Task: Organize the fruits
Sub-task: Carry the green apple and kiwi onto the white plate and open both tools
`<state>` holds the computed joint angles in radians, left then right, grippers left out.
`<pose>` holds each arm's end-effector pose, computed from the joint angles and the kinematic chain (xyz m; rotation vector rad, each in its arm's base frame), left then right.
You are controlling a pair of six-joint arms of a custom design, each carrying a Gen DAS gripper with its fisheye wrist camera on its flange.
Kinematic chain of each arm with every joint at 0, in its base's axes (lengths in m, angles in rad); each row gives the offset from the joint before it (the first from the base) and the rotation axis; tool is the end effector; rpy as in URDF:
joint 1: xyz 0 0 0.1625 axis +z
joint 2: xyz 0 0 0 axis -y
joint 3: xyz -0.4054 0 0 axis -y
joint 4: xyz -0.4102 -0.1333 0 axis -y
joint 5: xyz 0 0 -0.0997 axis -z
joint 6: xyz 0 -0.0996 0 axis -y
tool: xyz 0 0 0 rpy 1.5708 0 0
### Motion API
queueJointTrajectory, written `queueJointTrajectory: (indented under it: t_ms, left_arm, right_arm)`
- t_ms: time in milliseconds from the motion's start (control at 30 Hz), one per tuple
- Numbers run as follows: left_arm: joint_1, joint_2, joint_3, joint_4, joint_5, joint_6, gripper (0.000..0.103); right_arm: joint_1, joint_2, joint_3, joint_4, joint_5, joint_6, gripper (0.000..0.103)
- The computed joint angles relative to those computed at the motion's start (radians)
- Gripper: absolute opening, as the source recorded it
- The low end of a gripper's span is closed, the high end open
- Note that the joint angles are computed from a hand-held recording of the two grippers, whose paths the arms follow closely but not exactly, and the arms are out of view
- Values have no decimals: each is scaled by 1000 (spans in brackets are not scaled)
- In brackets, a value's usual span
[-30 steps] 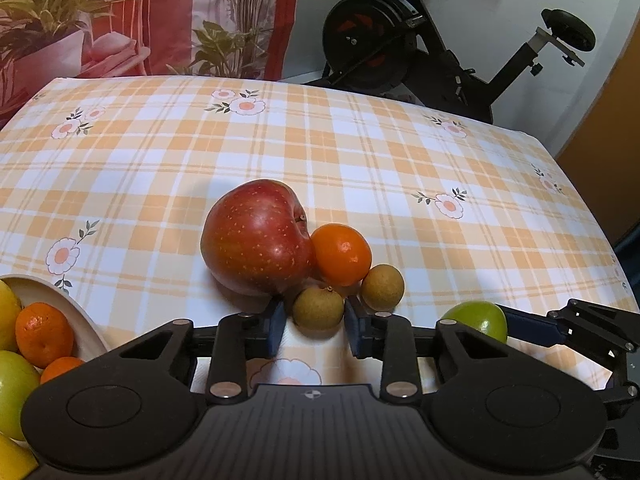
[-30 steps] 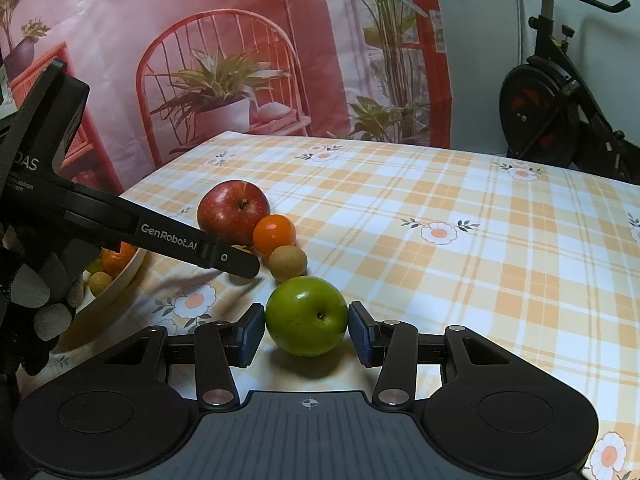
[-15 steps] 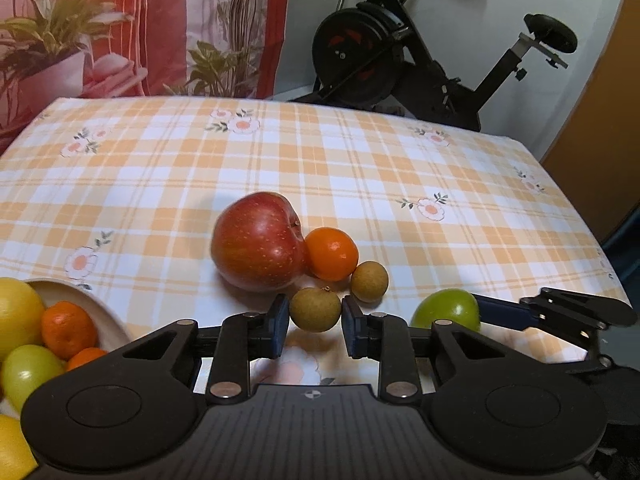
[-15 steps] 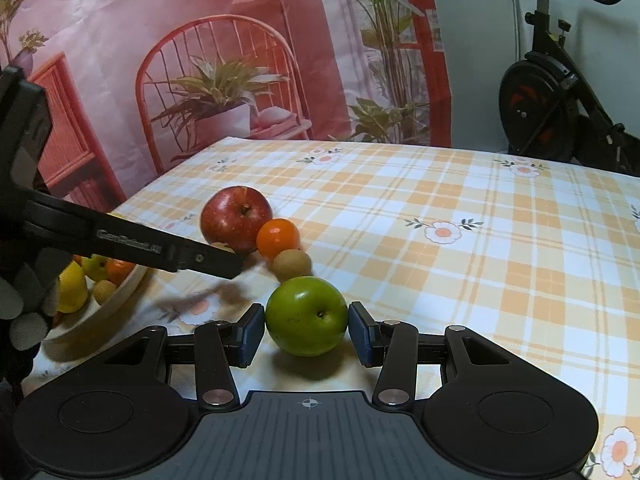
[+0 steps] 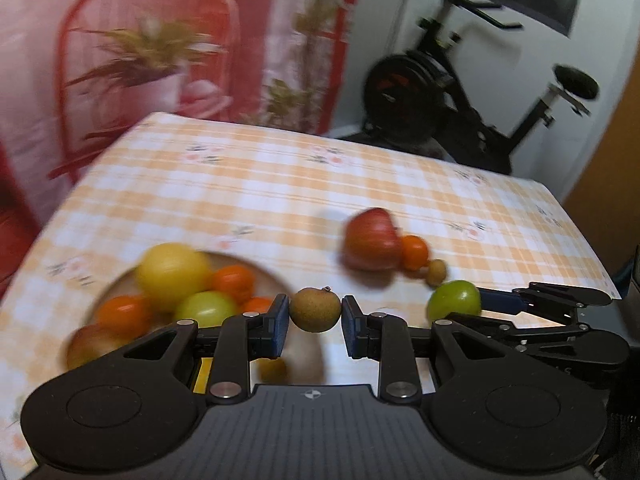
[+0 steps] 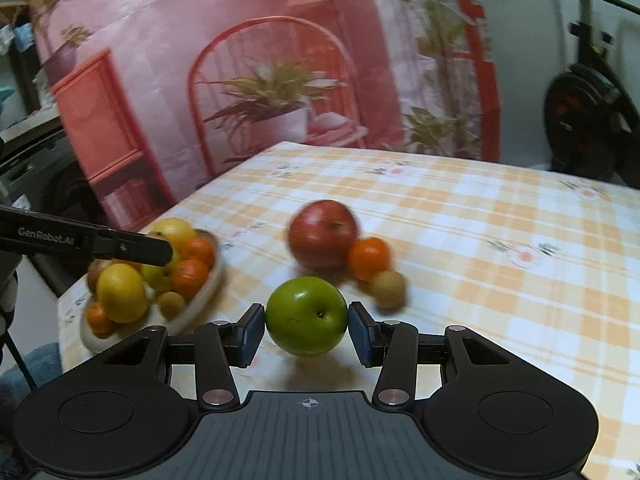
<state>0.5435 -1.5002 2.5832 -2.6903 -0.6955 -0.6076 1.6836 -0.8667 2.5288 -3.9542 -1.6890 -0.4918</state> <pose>-0.1678 -0.3465 0.1444 0.4861 2.3818 -0.8600 0.1619 -0.3492 0.0546 0.7542 -2.6228 0.9802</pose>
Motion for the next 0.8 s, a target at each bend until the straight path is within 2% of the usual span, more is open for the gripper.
queueJointTrajectory:
  t_ms: [167, 333, 400, 533, 633, 800]
  left_arm:
    - [-12, -204, 44, 205, 59, -118, 30]
    - [-3, -298, 64, 271, 98, -173, 30]
    - [6, -319, 73, 263, 103, -170, 30]
    - [39, -279, 77, 154, 101, -115, 30]
    - [51, -276, 84, 116, 100, -92, 30]
    - [111, -230, 73, -2, 49, 15, 30]
  right_arm:
    - [81, 32, -62, 80, -15, 3, 42]
    - [154, 64, -126, 159, -33, 0, 42]
    - [183, 76, -155, 191, -44, -3, 42]
    - [222, 96, -207, 244, -67, -7, 42]
    - [242, 111, -241, 278, -81, -12, 42]
    - [268, 137, -290, 322, -102, -22, 42]
